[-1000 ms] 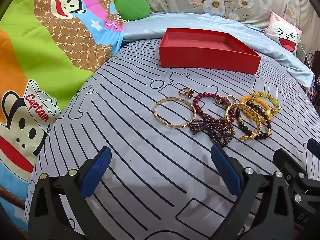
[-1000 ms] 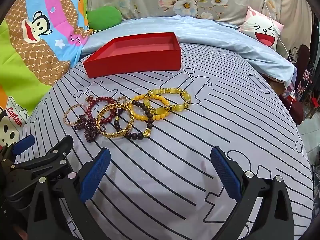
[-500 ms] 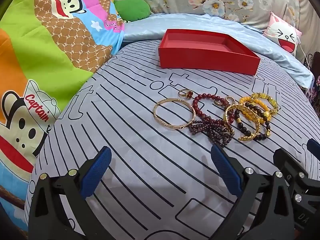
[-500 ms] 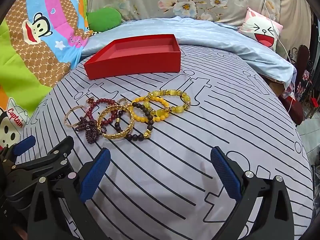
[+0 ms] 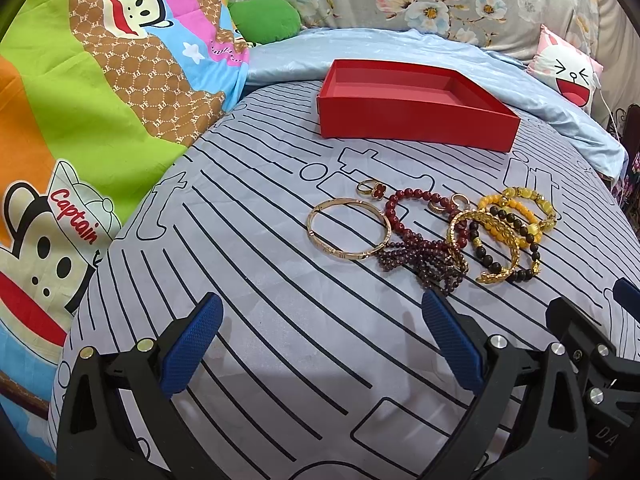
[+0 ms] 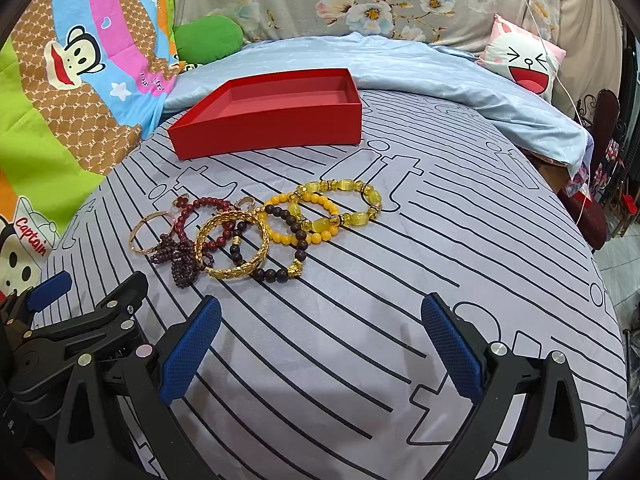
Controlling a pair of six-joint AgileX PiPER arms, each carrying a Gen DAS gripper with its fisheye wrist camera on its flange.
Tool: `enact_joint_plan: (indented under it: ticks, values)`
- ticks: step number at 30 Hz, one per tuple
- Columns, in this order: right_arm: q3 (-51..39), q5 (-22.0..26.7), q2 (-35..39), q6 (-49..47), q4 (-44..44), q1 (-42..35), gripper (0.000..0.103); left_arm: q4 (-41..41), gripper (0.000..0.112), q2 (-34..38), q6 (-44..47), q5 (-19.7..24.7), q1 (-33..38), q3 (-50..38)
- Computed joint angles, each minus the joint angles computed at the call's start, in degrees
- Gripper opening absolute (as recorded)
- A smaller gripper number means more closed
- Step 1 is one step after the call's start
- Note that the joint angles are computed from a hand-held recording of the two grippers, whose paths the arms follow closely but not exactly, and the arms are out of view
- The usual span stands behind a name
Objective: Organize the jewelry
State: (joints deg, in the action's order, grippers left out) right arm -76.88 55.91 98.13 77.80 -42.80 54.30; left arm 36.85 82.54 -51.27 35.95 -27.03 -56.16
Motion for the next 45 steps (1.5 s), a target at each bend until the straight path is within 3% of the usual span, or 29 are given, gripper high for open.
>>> enact_joint_plan:
  ticks: [45]
  values:
    - [0.5, 0.0, -1.0, 0.7, -0.5, 0.3, 0.097, 0.5, 0.095, -0.4, -0.4, 0.3, -0.3, -0.3]
